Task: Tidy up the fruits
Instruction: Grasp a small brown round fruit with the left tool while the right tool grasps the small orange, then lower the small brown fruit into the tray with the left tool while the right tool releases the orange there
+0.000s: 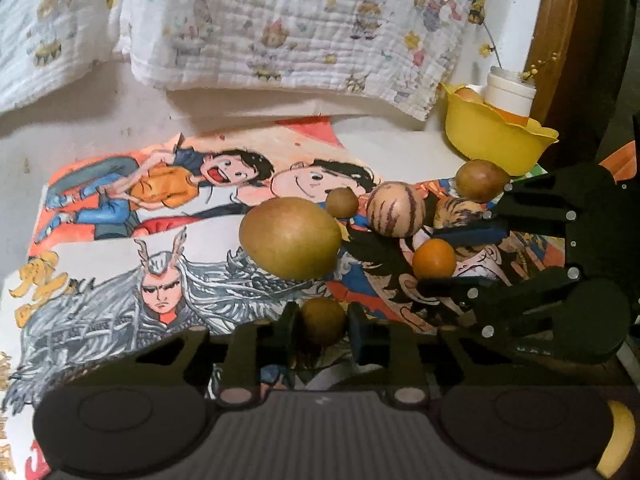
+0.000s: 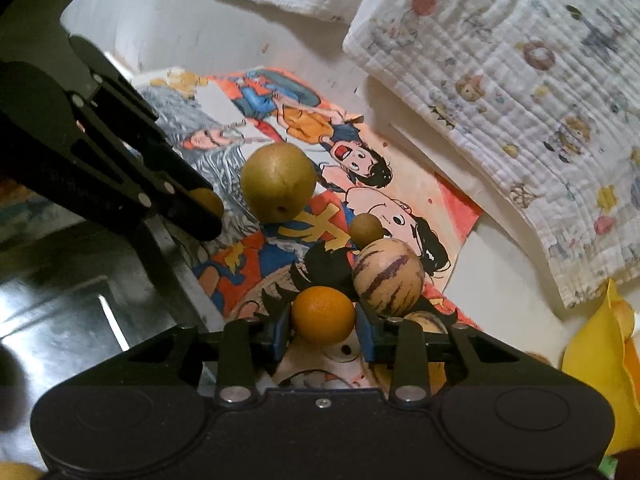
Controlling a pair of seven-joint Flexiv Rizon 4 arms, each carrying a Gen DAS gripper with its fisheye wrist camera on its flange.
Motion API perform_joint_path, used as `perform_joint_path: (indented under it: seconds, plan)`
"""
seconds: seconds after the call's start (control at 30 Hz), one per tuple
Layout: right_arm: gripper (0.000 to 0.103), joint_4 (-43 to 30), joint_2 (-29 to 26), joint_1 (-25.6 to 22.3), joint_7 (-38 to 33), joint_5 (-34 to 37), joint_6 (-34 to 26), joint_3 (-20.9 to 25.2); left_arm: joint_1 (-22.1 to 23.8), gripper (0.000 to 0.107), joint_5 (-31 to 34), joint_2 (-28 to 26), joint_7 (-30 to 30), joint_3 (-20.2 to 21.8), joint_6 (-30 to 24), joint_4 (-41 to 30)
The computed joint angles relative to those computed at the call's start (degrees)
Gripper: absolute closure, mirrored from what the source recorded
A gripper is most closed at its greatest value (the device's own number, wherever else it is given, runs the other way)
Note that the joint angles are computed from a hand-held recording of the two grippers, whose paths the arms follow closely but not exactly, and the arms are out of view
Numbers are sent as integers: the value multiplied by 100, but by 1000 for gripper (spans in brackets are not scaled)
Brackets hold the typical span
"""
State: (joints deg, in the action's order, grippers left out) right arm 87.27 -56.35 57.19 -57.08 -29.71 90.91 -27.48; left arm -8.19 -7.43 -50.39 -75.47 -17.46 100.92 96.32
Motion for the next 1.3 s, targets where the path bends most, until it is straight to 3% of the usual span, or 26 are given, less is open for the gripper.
perform_joint_path:
  seconds: [0.3,0.53,0.7,0.97,1.3]
  plan:
    - [67,781,424,437,-71,744,711,-160,135,79,194,337,-270,-213,376,577]
    - [67,1131,897,0,-411,1218,765,821,364,79,446,588,-536,-478,488,1116]
    - [66,1355,1022,71,-463,1407,792,940,539,79,572,691,-754,-671,507,1426]
    - [66,1439,1162,-265,-391,1448,544,1508,323,79,500,890,-887,-467,225,1607]
    - [66,1331,1137,-623,-8,1220,353,1888,195,79,240,950,-969,-334,11,1609]
